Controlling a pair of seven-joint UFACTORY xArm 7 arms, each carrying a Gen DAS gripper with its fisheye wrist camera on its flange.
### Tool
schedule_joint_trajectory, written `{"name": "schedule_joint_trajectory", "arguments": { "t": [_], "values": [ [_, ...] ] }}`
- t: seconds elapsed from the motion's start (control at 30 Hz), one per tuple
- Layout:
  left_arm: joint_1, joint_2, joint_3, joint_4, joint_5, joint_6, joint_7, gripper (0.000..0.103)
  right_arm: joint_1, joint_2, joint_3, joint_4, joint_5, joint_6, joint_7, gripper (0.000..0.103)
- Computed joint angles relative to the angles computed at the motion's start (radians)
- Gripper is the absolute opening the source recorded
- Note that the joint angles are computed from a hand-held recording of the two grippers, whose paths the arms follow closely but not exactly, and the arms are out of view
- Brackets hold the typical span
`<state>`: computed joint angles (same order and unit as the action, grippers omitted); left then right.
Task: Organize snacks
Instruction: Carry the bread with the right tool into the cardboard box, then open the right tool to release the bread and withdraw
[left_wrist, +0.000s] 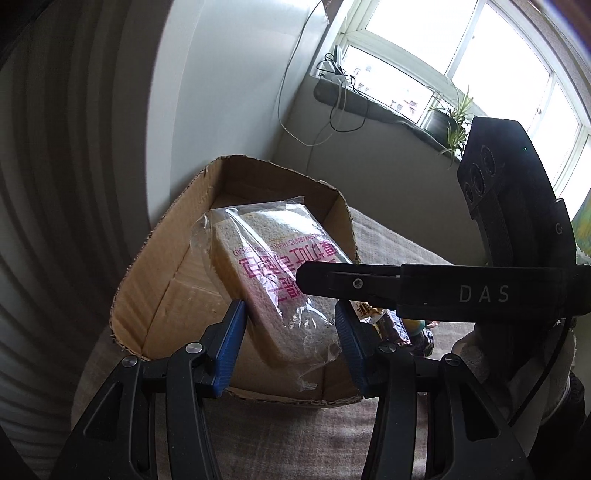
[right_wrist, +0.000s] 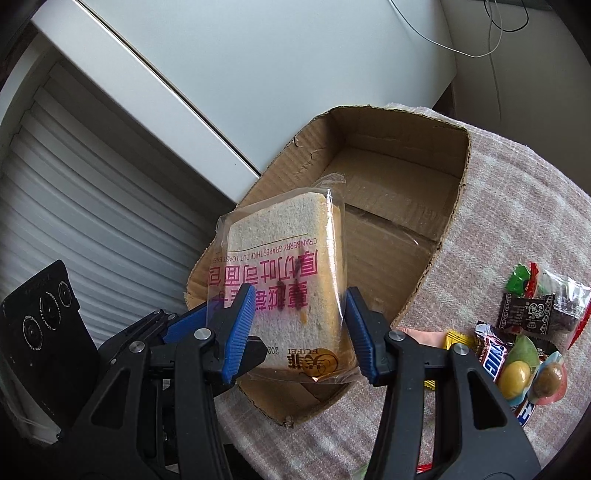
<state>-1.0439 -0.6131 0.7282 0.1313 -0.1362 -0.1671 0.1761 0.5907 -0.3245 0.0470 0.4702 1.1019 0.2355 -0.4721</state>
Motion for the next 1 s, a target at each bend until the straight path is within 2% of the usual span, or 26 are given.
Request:
{"name": "schedule_joint_trajectory", "arguments": {
  "t": [0.13,0.2,0.3,0.43,0.53,0.63,0.77,0.83,0.9,1.0],
  "values": [
    [-0.026,0.029,0.029,0.016,0.003,-0.014,-0.002,0.048,-0.014,0.0,0.016,0.0,-0.054,-0.003,0.046,0.052],
    [-0.02,0.044,0.022,0.018,0.009,-0.023,-0.01,0.047,-0.023,-0.012,0.024,-0.01,-0.1,-0.006,0.089,0.052],
    [-0.024,0.066,0.031,0.023,0.026,-0.035,-0.027,0.042,-0.012,-0.005,0.006,-0.009,-0.13,-0.016,0.116,0.052],
    [-0.007,0.077,0.021,0.018,0.053,-0.048,-0.054,0.042,-0.013,-0.03,-0.003,-0.029,-0.177,-0.027,0.152,0.052],
    [0.035,0.112,-0.024,0.019,0.07,-0.065,-0.093,0.042,-0.019,-0.058,-0.009,-0.052,-0.239,-0.037,0.204,0.052],
    [0.107,0.137,-0.098,0.015,0.092,-0.075,-0.125,0.042,0.001,-0.092,-0.036,-0.074,-0.265,-0.043,0.226,0.052],
    [0.144,0.111,-0.114,0.005,0.135,-0.065,-0.164,0.042,-0.031,-0.171,-0.017,-0.126,-0.372,-0.048,0.317,0.053],
    [0.175,0.085,-0.139,-0.009,0.146,-0.056,-0.179,0.042,-0.066,-0.227,0.008,-0.163,-0.43,-0.046,0.372,0.066],
    [0.2,0.062,-0.164,-0.019,0.15,-0.047,-0.186,0.042,-0.127,-0.293,0.055,-0.204,-0.501,-0.038,0.436,0.072],
    [0.229,0.023,-0.201,-0.035,0.148,-0.032,-0.188,0.042,-0.186,-0.399,0.083,-0.261,-0.583,0.008,0.493,0.072]
  ]
}}
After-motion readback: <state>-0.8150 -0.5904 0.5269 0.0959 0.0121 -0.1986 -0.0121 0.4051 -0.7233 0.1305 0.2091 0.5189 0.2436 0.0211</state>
